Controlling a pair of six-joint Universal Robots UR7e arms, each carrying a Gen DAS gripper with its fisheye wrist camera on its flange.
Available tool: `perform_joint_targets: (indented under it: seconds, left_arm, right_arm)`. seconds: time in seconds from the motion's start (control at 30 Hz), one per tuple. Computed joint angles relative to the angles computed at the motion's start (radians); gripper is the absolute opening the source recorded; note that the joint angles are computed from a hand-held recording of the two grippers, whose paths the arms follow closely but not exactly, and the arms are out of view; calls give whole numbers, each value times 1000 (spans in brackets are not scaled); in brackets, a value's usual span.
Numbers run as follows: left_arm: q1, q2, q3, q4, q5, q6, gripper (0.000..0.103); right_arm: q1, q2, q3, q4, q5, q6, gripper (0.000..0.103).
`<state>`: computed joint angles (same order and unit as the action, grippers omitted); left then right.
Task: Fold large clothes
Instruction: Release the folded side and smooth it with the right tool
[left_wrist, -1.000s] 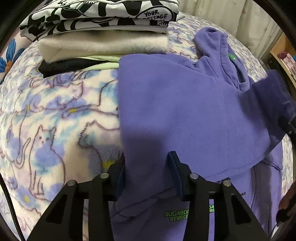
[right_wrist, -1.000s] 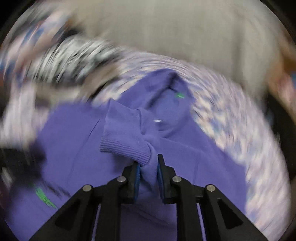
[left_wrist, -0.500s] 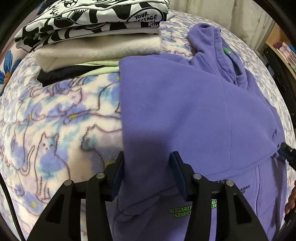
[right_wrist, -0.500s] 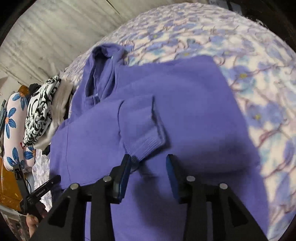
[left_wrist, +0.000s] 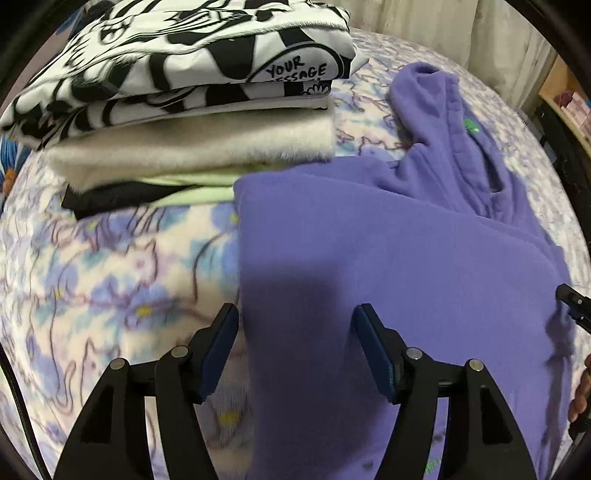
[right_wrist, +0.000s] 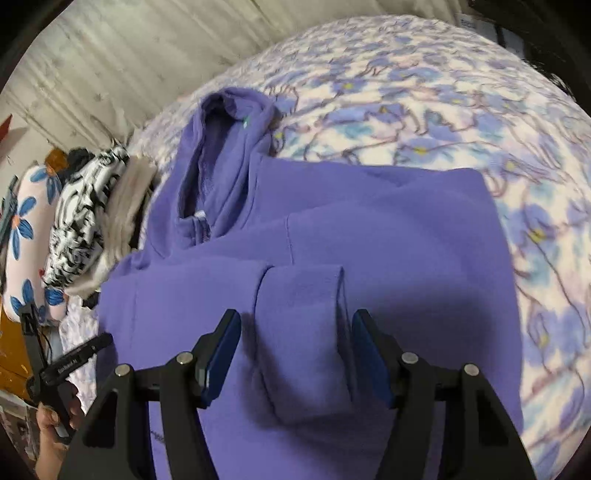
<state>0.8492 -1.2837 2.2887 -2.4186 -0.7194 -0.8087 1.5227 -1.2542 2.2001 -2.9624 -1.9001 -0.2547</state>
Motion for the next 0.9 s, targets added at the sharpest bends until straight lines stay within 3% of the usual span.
perform_joint_targets:
  seconds: [0.03, 0.07, 0.1, 0.2, 0.33, 0.43, 0.5, 0.6, 0.73, 0.9]
  left_arm:
    - [4, 13, -6, -8, 10, 10, 64]
    - [6, 24, -7, -21, 23, 19, 51]
    - [5, 31, -10, -21, 31, 20, 27]
    - [-16, 37, -13, 7, 80, -17, 16]
    - [-60, 36, 25, -35, 157, -30, 15]
    - [-38, 59, 17, 2, 154, -48, 21]
    - [-43, 70, 21, 8, 184, -55, 36]
    - [-72, 51, 11, 138, 231, -131, 48]
    - [-103, -11, 21, 215, 224, -192, 49]
    - [-160, -72, 59, 176, 183, -215, 48]
  right_arm:
    - [4, 16, -5, -2, -16, -8, 63]
    - [13, 33, -2, -33, -41, -40, 62]
    - [26, 48, 4, -72, -66, -83, 47]
    - [55, 57, 21, -133, -79, -157, 18]
    - [61, 71, 51, -305, -50, -189, 18]
    - [57, 130, 11, -266, -151, -150, 33]
    - [48, 120, 17, -258, -140, -132, 40]
    - [62, 86, 36, -267, -169, -128, 48]
    - [93, 75, 74, -373, -219, -199, 48]
    - [116, 40, 124, -439, -193, -231, 48]
